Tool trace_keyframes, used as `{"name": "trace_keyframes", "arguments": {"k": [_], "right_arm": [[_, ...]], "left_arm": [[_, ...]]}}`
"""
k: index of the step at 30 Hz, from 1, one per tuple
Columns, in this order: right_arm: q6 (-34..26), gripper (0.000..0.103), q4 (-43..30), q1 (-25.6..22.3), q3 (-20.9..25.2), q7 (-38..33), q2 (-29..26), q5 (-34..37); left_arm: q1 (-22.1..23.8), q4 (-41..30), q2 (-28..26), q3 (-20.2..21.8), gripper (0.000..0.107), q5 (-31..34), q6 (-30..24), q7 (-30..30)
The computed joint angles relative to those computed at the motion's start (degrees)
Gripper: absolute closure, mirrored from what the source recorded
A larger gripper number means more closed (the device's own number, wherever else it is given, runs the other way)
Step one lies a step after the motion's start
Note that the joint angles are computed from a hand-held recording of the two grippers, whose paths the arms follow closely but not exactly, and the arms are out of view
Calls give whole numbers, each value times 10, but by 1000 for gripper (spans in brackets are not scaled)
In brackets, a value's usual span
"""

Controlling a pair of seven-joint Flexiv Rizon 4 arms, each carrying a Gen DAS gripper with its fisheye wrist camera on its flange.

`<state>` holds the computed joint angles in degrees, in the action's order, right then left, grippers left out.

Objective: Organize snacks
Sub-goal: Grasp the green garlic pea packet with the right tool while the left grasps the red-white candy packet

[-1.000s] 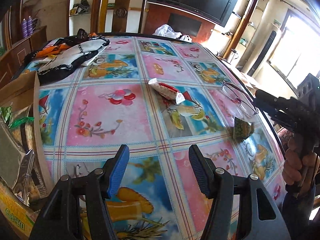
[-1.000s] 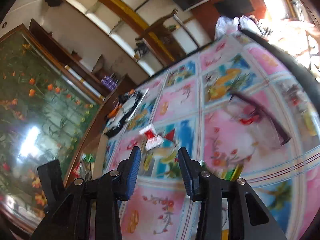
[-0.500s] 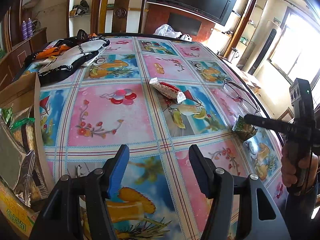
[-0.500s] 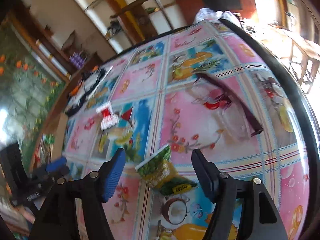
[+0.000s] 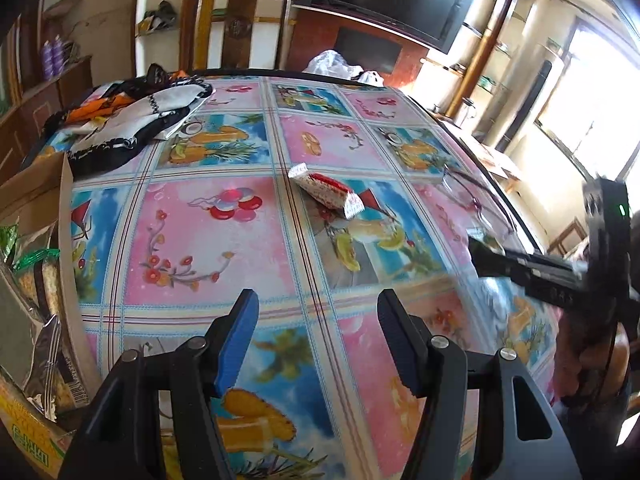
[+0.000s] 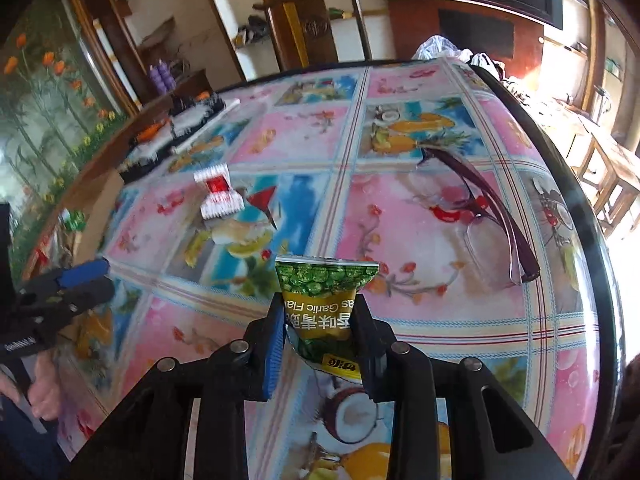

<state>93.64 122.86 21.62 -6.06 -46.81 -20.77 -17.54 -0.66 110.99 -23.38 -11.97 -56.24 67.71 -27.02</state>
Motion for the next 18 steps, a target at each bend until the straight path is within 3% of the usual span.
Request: {"name": "trace_keyframes", "arguments": {"k": [3, 7, 11, 12, 14, 16, 18], "right_arm": [[22, 70, 11, 50, -56, 25, 3, 0], [42, 70, 18, 71, -81, 47, 5, 28], [52, 70, 20, 75, -85, 50, 8, 55], [53, 70, 20, 76, -85, 47, 9, 58], [58, 70, 21, 79, -85, 46, 11, 69], [60, 70, 15, 54, -57, 36, 10, 74], [60, 70, 15, 60, -63, 33, 10, 80]], "left_arm": [[-14, -59, -31, 26, 46, 62, -48, -130], [-39, -147, -85, 47, 47, 154, -76, -290], [-74, -267, -154, 84, 56, 266, -136, -439], [-81, -296, -170, 90, 64, 288, -153, -468], [-85, -333, -191, 91, 71, 319, -176, -500], [-92, -363, -208, 94, 82, 356, -187, -525], [-95, -363, -207, 95, 82, 387, -172, -539]]}}
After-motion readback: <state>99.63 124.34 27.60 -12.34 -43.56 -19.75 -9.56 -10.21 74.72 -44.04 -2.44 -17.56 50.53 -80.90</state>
